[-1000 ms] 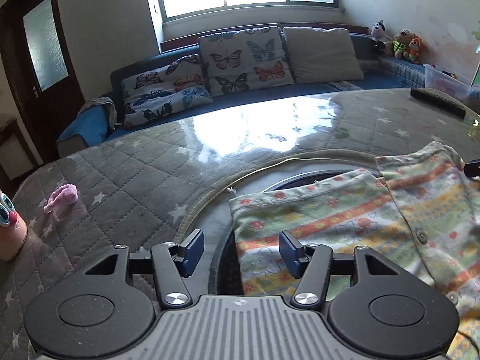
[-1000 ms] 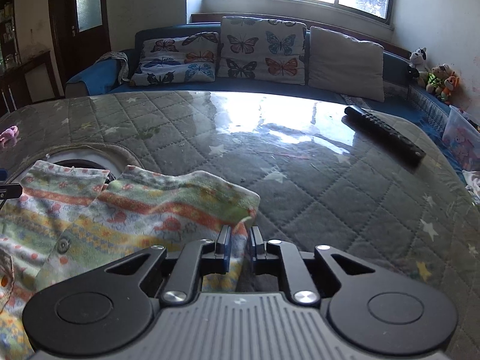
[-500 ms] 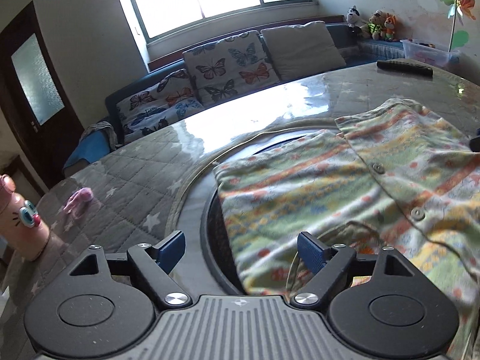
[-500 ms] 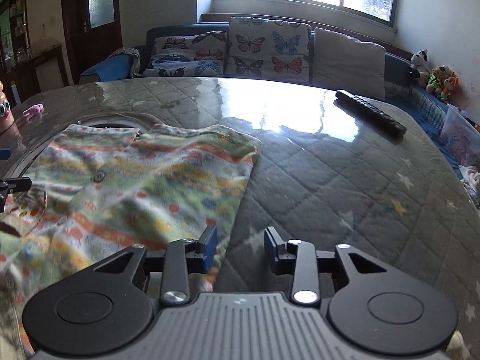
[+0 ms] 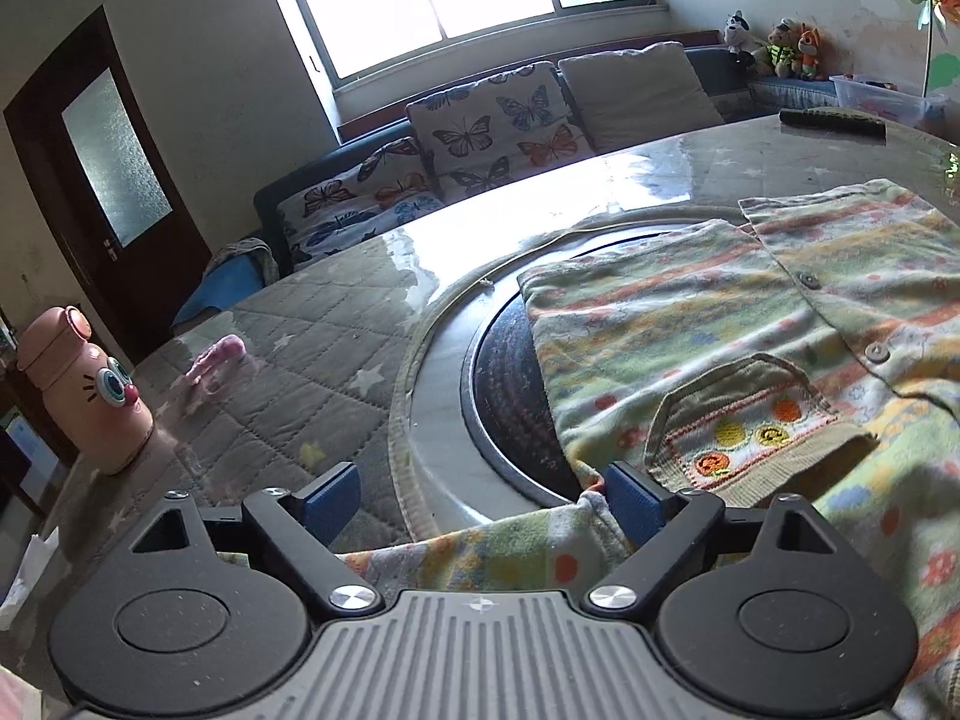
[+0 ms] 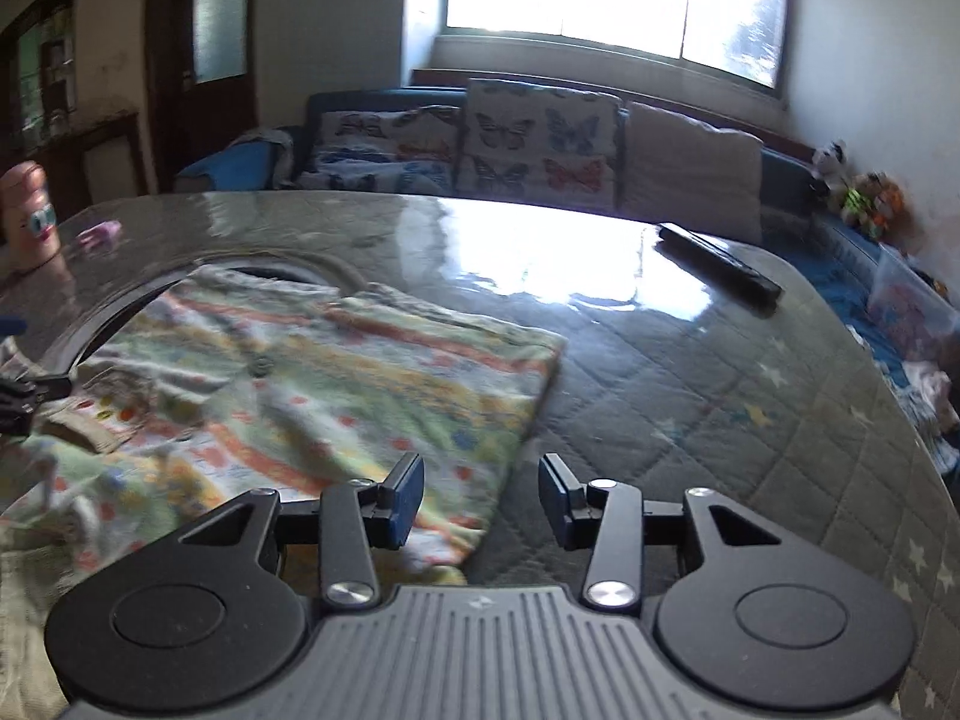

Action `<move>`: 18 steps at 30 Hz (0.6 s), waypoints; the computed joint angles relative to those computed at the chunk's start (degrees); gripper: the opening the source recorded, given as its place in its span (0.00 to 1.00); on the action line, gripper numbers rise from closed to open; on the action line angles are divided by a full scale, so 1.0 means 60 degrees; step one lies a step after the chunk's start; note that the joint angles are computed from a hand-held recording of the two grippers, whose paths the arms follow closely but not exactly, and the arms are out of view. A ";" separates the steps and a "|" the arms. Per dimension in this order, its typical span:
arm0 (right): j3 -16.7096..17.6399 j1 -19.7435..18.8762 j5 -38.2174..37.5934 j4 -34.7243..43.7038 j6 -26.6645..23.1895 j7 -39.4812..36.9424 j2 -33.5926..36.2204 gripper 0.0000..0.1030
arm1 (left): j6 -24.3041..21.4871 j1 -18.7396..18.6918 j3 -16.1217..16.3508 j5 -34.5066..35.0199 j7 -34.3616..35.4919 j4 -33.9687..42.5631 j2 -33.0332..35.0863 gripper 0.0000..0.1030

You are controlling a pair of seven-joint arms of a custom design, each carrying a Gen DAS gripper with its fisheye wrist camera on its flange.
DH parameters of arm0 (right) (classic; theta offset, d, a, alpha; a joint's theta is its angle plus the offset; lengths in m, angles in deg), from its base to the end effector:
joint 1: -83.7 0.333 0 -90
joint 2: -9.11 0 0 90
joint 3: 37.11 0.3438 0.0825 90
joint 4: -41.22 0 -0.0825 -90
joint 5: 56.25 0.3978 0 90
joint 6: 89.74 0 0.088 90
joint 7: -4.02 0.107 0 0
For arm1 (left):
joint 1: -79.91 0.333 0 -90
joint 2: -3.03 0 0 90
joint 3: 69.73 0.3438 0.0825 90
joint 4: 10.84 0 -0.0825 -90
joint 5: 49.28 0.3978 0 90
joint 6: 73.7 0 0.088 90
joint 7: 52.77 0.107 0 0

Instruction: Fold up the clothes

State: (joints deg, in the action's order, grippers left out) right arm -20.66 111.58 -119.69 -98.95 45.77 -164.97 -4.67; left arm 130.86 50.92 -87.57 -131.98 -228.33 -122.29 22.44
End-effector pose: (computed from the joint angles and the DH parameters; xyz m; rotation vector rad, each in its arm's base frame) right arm 0.3464 0.3267 0.4267 -1.5596 1.9192 -0.9633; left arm 0.5132 -0.3409 0.4004 -0.9227 2.1340 -0.8191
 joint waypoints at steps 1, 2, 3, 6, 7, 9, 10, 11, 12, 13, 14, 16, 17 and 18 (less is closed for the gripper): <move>-0.0016 -0.0021 -0.0098 0.0079 0.0117 0.0010 0.0106 0.41 | 0.0020 0.0003 -0.0010 0.0041 -0.0103 -0.0047 -0.0022 0.89; -0.0065 -0.0051 -0.0184 0.0156 0.0293 0.0045 0.0224 0.41 | 0.0033 0.0004 -0.0015 0.0085 -0.0209 -0.0095 -0.0046 0.89; -0.0119 -0.0079 -0.0242 0.0213 0.0458 0.0087 0.0316 0.41 | 0.0025 0.0000 -0.0008 0.0093 -0.0258 -0.0115 -0.0066 0.89; -0.0370 -0.0189 -0.0304 0.0563 0.1155 -0.0078 0.0799 0.41 | -0.0019 -0.0006 0.0056 0.0434 -0.0654 -0.0342 -0.0173 0.89; -0.0462 -0.0209 -0.0191 0.0718 0.1380 -0.0320 0.1002 0.41 | -0.0046 -0.0019 0.0103 0.0508 -0.0753 -0.0399 -0.0201 0.91; -0.0566 -0.0239 -0.0194 0.1008 0.1544 -0.0615 0.1419 0.41 | -0.0090 -0.0044 0.0204 0.0650 -0.0995 -0.0478 -0.0230 0.94; -0.0621 -0.0244 -0.0251 0.1140 0.1596 -0.0716 0.1618 0.41 | -0.0114 -0.0063 0.0249 0.0702 -0.1124 -0.0513 -0.0244 0.95; -0.0682 -0.0241 -0.0316 0.1251 0.1647 -0.0771 0.1778 0.43 | -0.0139 -0.0063 0.0275 0.0859 -0.1335 -0.0588 -0.0270 0.96; -0.0744 -0.0235 -0.0411 0.1315 0.1701 -0.0719 0.1856 0.43 | -0.0121 -0.0053 0.0281 0.1213 -0.1676 -0.0719 -0.0296 0.96; -0.0806 -0.0235 -0.0492 0.1378 0.1764 -0.0668 0.1933 0.43 | -0.0104 -0.0060 0.0309 0.1562 -0.2014 -0.0848 -0.0323 0.96; -0.0865 -0.0237 -0.0557 0.1442 0.1820 -0.0627 0.2005 0.43 | -0.0085 -0.0068 0.0341 0.1905 -0.2344 -0.0973 -0.0349 0.96; -0.0940 -0.0214 -0.0740 0.1570 0.1820 -0.0583 0.2145 0.43 | -0.0030 -0.0073 0.0394 0.2552 -0.2957 -0.1202 -0.0391 0.99; -0.0977 -0.0204 -0.0830 0.1635 0.1820 -0.0561 0.2215 0.43 | 0.0018 -0.0085 0.0431 0.2838 -0.3219 -0.1291 -0.0397 0.99; -0.1015 -0.0195 -0.0924 0.1703 0.1834 -0.0539 0.2290 0.43 | 0.0052 -0.0111 0.0484 0.3070 -0.3438 -0.1361 -0.0400 0.99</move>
